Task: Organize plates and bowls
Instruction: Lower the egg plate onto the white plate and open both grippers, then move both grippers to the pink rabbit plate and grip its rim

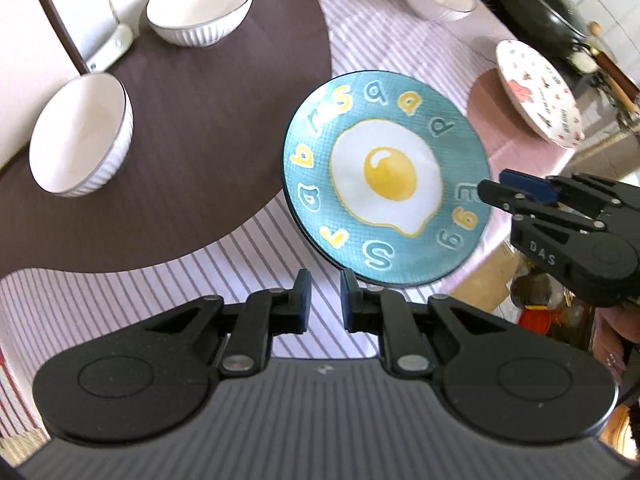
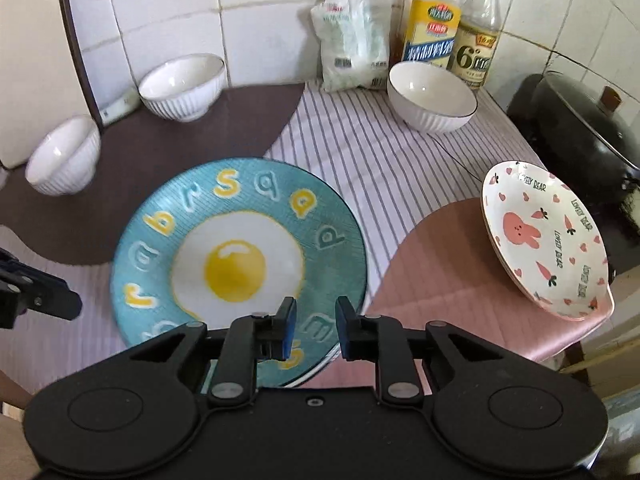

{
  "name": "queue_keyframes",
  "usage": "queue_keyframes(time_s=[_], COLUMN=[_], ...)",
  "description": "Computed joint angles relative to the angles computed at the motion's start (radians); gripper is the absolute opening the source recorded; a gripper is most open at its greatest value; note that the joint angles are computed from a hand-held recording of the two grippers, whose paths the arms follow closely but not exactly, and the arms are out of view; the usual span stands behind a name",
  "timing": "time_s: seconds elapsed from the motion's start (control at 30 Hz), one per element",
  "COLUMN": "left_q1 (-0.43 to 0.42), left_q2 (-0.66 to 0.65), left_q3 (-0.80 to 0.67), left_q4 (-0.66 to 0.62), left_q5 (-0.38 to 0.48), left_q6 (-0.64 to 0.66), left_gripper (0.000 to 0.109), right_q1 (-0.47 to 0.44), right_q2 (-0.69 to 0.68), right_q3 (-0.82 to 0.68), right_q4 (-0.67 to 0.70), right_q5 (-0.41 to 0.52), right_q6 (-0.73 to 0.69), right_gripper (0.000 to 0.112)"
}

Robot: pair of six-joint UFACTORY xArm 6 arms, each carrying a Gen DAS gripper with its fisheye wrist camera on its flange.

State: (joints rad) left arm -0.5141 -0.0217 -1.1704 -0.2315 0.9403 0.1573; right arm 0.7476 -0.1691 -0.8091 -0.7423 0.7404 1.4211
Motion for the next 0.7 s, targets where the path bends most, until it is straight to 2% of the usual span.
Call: queue_keyframes(time_s=[0.1,0.23,0.3,0.37,0.4,0.6,0.7], left_q1=[0.001,0.006,0.012,0.012,0.012,0.006,-0.007], left_q2=[-0.041,-0.088,-0.112,-0.139,-0.151,-0.19,-0.199], left_q3=[0.001,0.001,0.002,0.009,0.011,-0.004,-0.018], left_q4=[0.024,0.053,0.055,0.07,0.075,0.073,0.066], left_q5=[0.025,0.068,0.087,0.096,0.102,0.137,0.146], left_q6=[0.031,0.061,0.085,0.095,0.1,0.129,0.133], left_gripper=[0.018,0.033,0.034,0.042,0.042,0.052,0.057], right_q1=[0.048,0.109,0.142,0.174,0.189,0.268,0.3], right_q2=[-0.015,-0.05,-0.07,-0.087,-0.095,-0.141,-0.17], right_q3=[-0.021,-0.031,-0.031,-0.03,-0.031,-0.046,-0.052], right_q4=[-0.017,-0.072,-0.102,-0.13,-0.141,-0.18,-0.188], right_q5=[0.047,0.091,0.12,0.153,0.171,0.279,0.339], right_q6=[0.056,0.148,0.206,0.255,0.271,0.283,0.262], right_gripper=[0.025,0.025,0.025,0.025,0.025,0.026,0.031])
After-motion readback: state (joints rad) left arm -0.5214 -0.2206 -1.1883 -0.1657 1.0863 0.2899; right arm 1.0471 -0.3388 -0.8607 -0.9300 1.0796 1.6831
